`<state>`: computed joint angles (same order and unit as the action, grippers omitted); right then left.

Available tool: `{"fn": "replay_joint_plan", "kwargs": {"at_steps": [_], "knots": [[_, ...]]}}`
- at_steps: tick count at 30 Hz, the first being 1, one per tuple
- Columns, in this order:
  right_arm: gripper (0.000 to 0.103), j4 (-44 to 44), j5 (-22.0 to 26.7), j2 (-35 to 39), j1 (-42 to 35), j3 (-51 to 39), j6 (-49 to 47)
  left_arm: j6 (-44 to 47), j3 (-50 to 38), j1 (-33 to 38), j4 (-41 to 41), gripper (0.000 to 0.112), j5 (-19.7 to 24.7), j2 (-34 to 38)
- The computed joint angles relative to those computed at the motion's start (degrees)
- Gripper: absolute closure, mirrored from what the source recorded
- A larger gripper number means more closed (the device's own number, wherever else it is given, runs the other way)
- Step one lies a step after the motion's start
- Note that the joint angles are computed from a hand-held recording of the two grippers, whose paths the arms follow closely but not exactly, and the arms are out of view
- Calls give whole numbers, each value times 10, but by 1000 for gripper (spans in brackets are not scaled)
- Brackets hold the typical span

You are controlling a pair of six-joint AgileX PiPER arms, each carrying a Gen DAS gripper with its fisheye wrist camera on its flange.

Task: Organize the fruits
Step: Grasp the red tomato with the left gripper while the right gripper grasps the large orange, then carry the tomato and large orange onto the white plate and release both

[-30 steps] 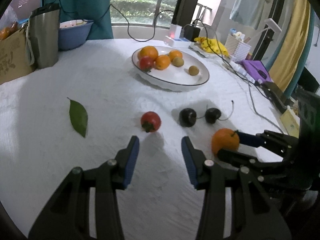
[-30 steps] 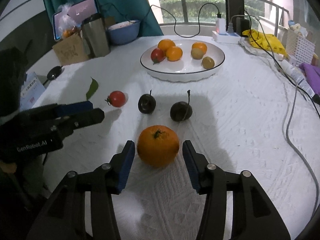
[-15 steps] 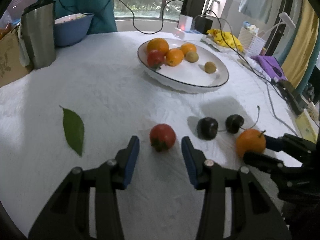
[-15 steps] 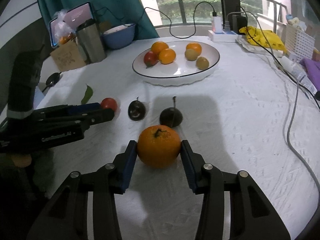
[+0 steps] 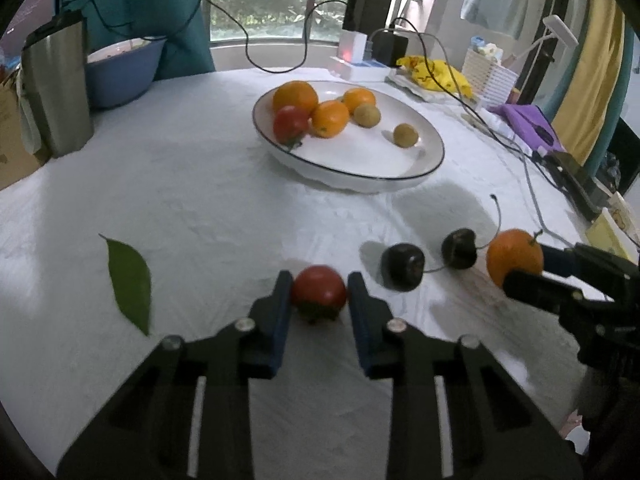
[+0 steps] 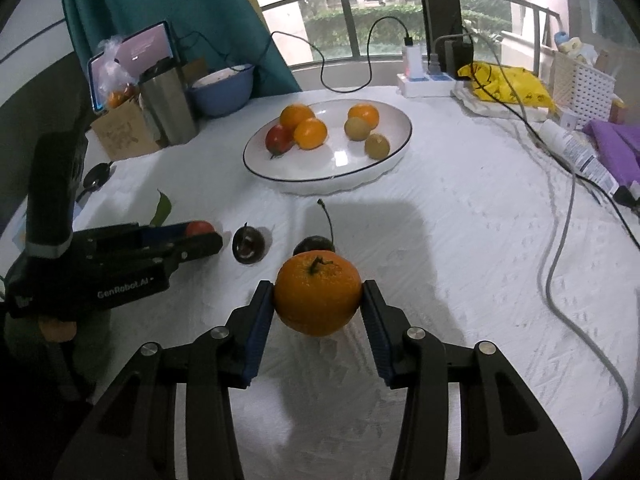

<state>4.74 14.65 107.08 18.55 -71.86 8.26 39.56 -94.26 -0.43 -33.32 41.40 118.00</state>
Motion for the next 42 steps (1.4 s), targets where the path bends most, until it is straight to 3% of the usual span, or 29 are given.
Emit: {"fn": "replay_joint_plan", "kwargs": {"at_steps": [10,16,23,26,31,42], "knots": [[56,9,8,-3,-15,-28,-19,1,-26,-4,-4,84,4,-9],[56,10,14,0,-19,-41,-26,-13,-51,4,3,82,50,15],[56,21,16,3,-22,-43,-35,-33,-44,-12,36,78,40,19],[56,14,17,1,-22,-43,-29,-18,-35,-13,29,83,32,16],[56,6,21,3,-24,-52,-25,-2,-39,-12,13,84,38,12],[56,26,53,34,-29,-125,-63,-18,-118,-8,4,84,67,33]]}}
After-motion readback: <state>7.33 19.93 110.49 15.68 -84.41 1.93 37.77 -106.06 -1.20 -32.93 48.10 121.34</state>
